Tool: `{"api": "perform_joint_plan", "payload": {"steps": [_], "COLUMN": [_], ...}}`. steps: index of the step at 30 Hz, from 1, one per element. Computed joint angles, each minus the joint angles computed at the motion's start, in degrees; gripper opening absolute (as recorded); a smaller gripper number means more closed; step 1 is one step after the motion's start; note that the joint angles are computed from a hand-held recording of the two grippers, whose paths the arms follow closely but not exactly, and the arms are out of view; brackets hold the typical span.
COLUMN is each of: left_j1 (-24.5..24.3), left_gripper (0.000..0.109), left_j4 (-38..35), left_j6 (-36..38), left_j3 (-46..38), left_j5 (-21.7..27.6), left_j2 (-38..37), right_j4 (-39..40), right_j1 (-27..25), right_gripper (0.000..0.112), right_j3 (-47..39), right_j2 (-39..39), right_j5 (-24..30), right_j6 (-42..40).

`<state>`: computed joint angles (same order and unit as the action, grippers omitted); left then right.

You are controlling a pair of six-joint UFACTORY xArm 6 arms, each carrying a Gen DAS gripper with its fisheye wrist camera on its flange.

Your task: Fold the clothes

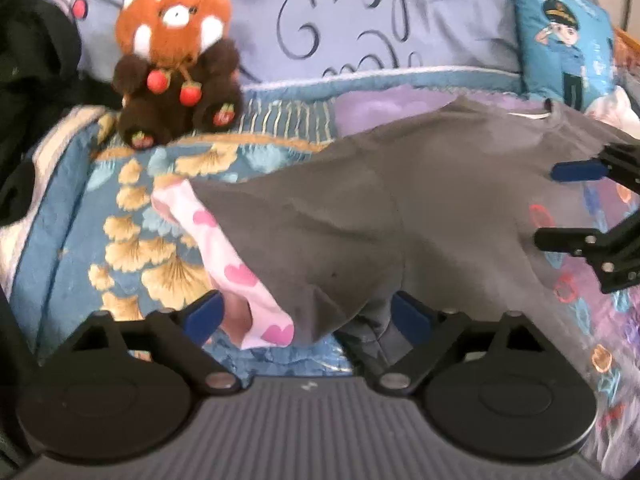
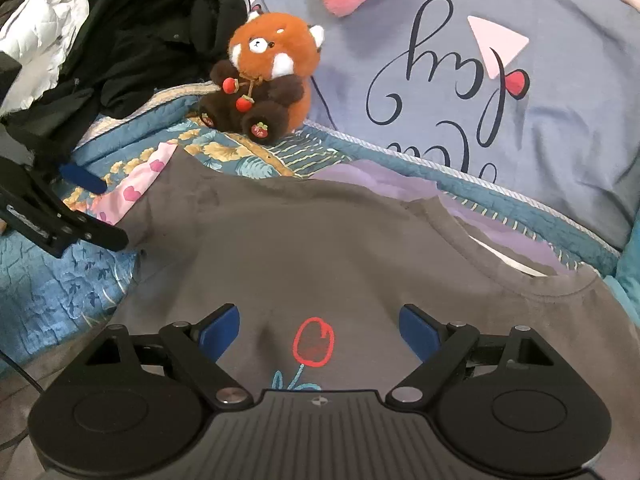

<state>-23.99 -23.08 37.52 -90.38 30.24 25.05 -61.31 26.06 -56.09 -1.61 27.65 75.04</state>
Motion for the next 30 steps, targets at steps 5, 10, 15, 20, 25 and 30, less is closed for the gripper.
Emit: {"api": "perform_joint_plan", "payload": {"steps": [5,10,15,20,25,30], "left_j1": [0.9,1.6,2.2,3.2,4.1,4.4], "left_gripper": [0.078,0.044,0.011,0.004,0.004,0.005], "left_j4": [1.2,0.7,4.1,5.0,6.8,10.3], "left_j6": [-4.5,-7.0,-12.9,-15.2,-17.6,-18.0], "left_j3": [-2.5,-6.8,-11.7,-11.7,-11.7,-10.1], "left_j5": [2.2,5.6,9.6,10.9,12.3,12.1], "left_j2": [2.1,4.9,7.9,7.4,6.2,4.5], "right_j4": [0.0,0.1,0.7,1.5,2.2,5.0], "right_j1": [-0.1,0.0,0.0,0.3,1.1,2.0], "right_gripper": [0.087,0.087,0.087,0.087,0.087,0.087], "right_j3": [0.3,0.3,0.2,0.4,0.7,-0.1], "right_j2": [-0.2,-0.3,-0.4,-0.9,-1.5,-1.1], "right_j5": [-0.4,0.0,0.3,1.1,3.6,10.2], "right_j6": [0.2,0.7,-0.1,-0.2,-1.9,-6.1]}}
